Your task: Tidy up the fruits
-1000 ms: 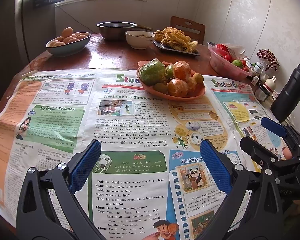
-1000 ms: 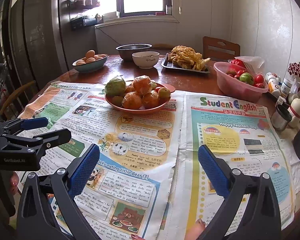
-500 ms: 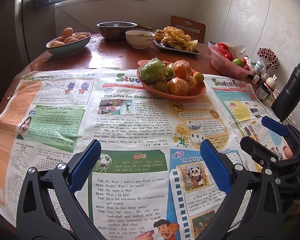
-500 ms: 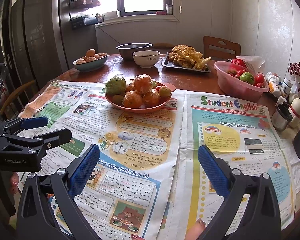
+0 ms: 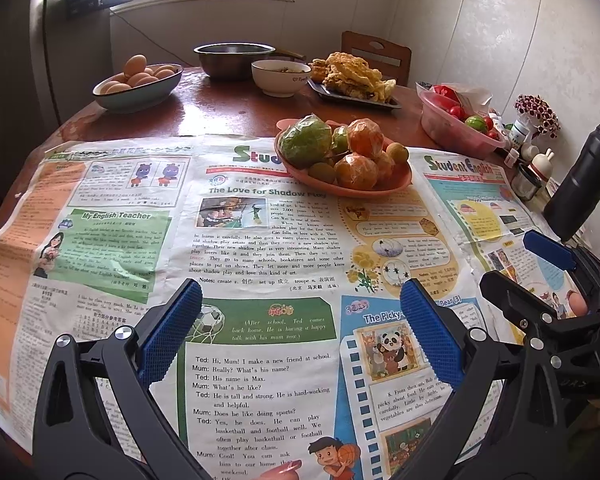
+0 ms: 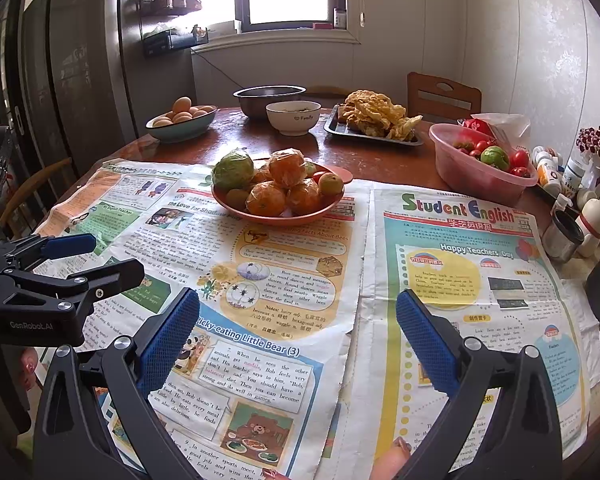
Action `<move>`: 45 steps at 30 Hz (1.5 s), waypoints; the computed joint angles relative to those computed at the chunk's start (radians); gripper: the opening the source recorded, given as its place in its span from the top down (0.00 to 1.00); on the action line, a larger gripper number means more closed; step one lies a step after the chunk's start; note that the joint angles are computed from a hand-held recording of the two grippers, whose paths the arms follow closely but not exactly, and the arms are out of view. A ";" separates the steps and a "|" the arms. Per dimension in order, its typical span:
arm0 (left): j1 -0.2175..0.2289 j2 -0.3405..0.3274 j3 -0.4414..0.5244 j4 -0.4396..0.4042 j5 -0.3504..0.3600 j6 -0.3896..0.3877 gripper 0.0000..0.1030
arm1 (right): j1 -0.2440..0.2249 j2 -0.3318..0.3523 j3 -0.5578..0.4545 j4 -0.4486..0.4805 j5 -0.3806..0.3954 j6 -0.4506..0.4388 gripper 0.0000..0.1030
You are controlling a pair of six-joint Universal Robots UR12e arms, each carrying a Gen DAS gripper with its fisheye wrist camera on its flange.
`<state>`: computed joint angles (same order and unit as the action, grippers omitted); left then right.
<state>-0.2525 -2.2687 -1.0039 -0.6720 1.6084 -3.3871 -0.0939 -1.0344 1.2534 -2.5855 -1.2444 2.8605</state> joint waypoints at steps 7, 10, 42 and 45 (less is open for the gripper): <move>-0.001 0.003 -0.004 0.006 0.009 0.002 0.09 | 0.001 0.000 -0.002 0.000 -0.006 -0.001 0.04; -0.001 0.004 -0.006 0.009 0.008 0.002 0.09 | 0.002 -0.001 -0.002 -0.002 -0.006 -0.005 0.04; -0.005 0.002 0.003 -0.018 -0.005 0.036 0.09 | 0.002 0.001 -0.007 0.000 -0.026 -0.001 0.04; -0.004 0.003 0.001 -0.010 -0.014 0.038 0.09 | 0.001 0.003 -0.010 0.003 -0.026 0.001 0.04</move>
<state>-0.2563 -2.2655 -1.0027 -0.6818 1.5948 -3.3491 -0.0932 -1.0309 1.2432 -2.5820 -1.2708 2.8620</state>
